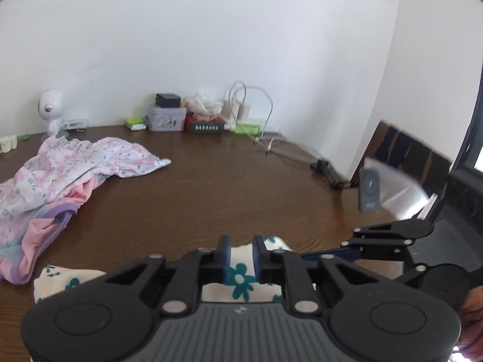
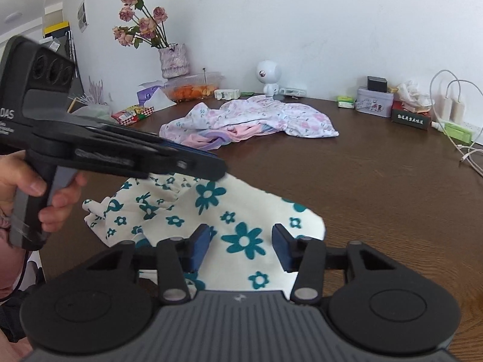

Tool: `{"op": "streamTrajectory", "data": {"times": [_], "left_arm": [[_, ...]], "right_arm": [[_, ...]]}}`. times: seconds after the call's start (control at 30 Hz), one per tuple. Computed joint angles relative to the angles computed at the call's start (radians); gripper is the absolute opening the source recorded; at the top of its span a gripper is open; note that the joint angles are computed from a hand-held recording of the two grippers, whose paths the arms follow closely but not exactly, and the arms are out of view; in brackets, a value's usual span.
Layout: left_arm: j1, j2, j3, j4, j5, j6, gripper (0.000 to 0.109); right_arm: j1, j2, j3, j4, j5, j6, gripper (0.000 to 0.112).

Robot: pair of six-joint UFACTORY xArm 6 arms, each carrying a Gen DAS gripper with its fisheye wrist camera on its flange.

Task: Fold clothes
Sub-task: 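Lift and tuck the dress corner with the right gripper, then open both grippers and withdraw from the folded dress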

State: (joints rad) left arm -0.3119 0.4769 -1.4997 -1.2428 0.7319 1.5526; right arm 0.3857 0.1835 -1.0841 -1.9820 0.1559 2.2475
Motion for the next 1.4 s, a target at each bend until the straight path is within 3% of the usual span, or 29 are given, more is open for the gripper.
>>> {"op": "streamTrajectory", "data": {"times": [0.23, 0.4, 0.57, 0.63, 0.7, 0.77, 0.8, 0.87, 0.97, 1.1, 1.23, 1.4], "left_arm": [[0.002, 0.053, -0.006, 0.023, -0.042, -0.020, 0.009], [0.019, 0.075, -0.021, 0.002, -0.010, -0.025, 0.009], [0.024, 0.045, 0.002, -0.026, -0.002, -0.032, 0.012], [0.038, 0.010, 0.027, -0.057, 0.023, -0.026, 0.025], [0.057, -0.044, 0.074, -0.131, 0.036, 0.030, 0.054], [0.073, -0.094, 0.116, -0.183, 0.029, 0.076, 0.068], [0.079, -0.116, 0.134, -0.196, 0.022, 0.086, 0.079], [0.088, -0.157, 0.170, -0.207, 0.007, 0.097, 0.091], [0.094, -0.203, 0.227, -0.207, -0.015, 0.126, 0.103], [0.083, -0.222, 0.270, -0.136, -0.047, 0.061, 0.103], [0.070, -0.239, 0.303, -0.142, -0.092, 0.074, 0.103], [0.072, -0.248, 0.312, -0.147, -0.069, 0.081, 0.103]], "right_arm": [[0.020, 0.058, -0.023, 0.100, 0.017, -0.135, 0.047], [0.056, 0.077, -0.026, 0.171, 0.084, -0.236, 0.048], [0.059, 0.057, -0.016, 0.129, 0.090, -0.187, 0.052], [0.046, -0.003, 0.022, 0.009, 0.072, -0.022, 0.056], [0.035, -0.064, 0.057, -0.123, 0.061, 0.158, 0.065], [0.025, -0.126, 0.094, -0.228, 0.055, 0.310, 0.093], [0.013, -0.140, 0.110, -0.240, 0.044, 0.327, 0.099], [-0.013, -0.171, 0.144, -0.224, 0.019, 0.319, 0.103], [-0.038, -0.194, 0.184, -0.206, -0.003, 0.339, 0.103], [-0.029, -0.198, 0.209, -0.281, -0.009, 0.506, 0.103], [-0.013, -0.203, 0.227, -0.186, 0.013, 0.433, 0.103], [-0.004, -0.204, 0.229, -0.132, 0.016, 0.377, 0.103]]}}
